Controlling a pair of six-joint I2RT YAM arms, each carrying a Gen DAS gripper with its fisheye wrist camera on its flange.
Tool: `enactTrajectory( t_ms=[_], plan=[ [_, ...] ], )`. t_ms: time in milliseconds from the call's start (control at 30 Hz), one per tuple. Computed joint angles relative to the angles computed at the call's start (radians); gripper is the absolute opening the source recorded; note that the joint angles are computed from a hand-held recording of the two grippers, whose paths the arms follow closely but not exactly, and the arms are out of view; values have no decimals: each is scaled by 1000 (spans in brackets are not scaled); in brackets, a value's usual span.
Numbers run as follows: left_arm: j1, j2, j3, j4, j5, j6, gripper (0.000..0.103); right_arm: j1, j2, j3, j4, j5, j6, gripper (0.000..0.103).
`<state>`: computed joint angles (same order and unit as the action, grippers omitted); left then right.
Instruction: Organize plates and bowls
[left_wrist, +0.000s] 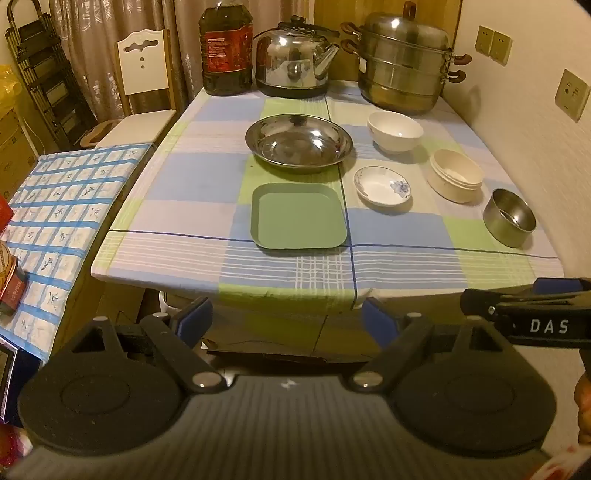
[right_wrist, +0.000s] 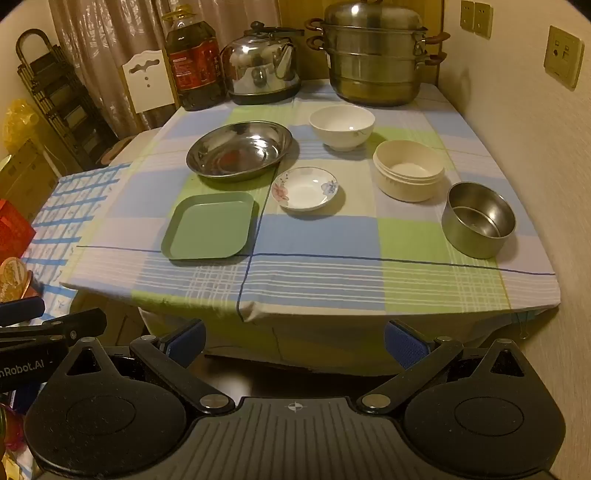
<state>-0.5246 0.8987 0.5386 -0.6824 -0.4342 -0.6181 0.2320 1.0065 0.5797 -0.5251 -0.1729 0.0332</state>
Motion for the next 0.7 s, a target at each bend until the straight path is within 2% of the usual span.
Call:
enactTrajectory(
  t_ms=[700],
  plan=[
    [-1,-1,-4,8,-2,-1,86,-12,14,6,4,-9,-10,103]
  ],
)
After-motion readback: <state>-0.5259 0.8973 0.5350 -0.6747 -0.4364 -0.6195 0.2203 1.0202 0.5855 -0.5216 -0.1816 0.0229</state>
